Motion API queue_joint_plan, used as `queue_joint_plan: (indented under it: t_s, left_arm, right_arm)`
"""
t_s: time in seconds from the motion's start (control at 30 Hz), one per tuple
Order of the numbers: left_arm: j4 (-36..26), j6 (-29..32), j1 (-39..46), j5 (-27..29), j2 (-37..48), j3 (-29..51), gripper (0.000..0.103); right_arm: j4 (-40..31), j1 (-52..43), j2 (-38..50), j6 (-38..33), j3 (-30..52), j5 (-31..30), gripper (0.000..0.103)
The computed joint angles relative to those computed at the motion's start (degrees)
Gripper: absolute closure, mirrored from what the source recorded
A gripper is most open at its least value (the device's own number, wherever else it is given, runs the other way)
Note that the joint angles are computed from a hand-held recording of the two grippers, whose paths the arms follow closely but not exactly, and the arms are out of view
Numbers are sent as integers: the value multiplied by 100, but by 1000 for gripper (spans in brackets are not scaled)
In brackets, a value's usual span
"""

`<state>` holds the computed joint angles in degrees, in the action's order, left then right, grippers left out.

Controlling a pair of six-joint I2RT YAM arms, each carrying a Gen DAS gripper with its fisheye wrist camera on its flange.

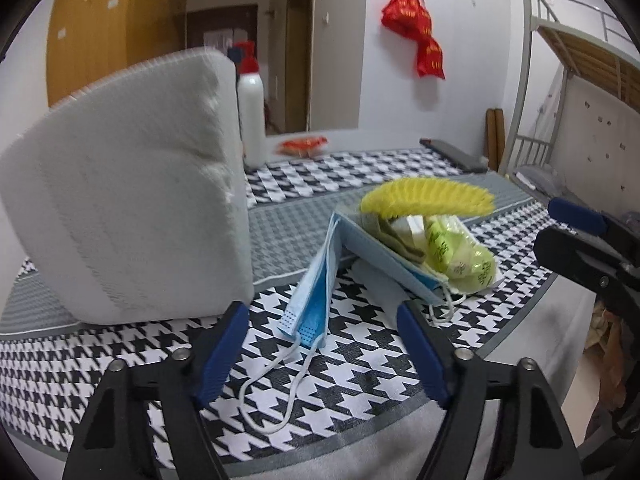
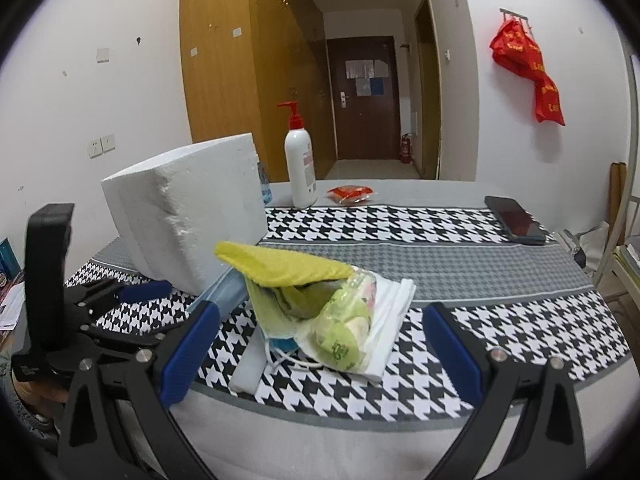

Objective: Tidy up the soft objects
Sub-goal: 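Close the left gripper on the blue mask while the right grips the yellow sponge, then lift the blue mask with the left gripper while the right lifts the yellow sponge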

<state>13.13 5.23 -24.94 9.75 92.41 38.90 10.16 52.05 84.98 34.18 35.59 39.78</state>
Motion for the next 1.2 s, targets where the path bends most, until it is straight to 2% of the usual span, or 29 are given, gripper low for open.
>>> queue_joint_plan:
  t_s: [0.03,0.27,0.37,0.5,0.57,0.6,0.63,0.8,0.93,1.1,1.13,1.2]
  left_arm:
    - [-53,5,-6,-14,70,74,33]
    - [-239,178,-69,-266,527,544,36]
    - [-493,163,-80,-277,784,832,43]
    - [-945,159,-60,-185,1114,1277,58]
    - [-1010,141,-20,-98,1125,1330,59]
    - [-1003,140,-15,-98,1119,1331,66]
    - [-1000,152,-4,-86,1116,1331,77]
    - [-1032,151,114,215,1106,1298,88]
    - [-1091,182,221,491,1154,1355,94]
    - [-1115,157,278,659,1110,1326,94]
    - [-1125,168,279,670,1100,1321,94]
    - [-1103,202,266,697,1083,1305,96]
  right_arm:
    - [-1,-52,47,-53,49,-79,1]
    - [-22,-397,408,-452,393,-577,1]
    - [-13,-547,520,-556,500,-796,1]
    - [-148,-686,659,-728,707,-1031,1]
    - [-246,-721,731,-827,824,-1086,1]
    - [-291,-730,770,-873,880,-1100,1]
    - [-337,-731,807,-930,939,-1112,1]
    - [-480,-695,923,-1250,1170,-1038,3]
    - [-690,-807,1104,-1414,1454,-1211,21]
    - [-815,-912,1257,-1418,1628,-1410,43]
    - [-818,-930,1264,-1412,1638,-1435,49]
    - [-907,-972,1280,-1330,1687,-1486,73]
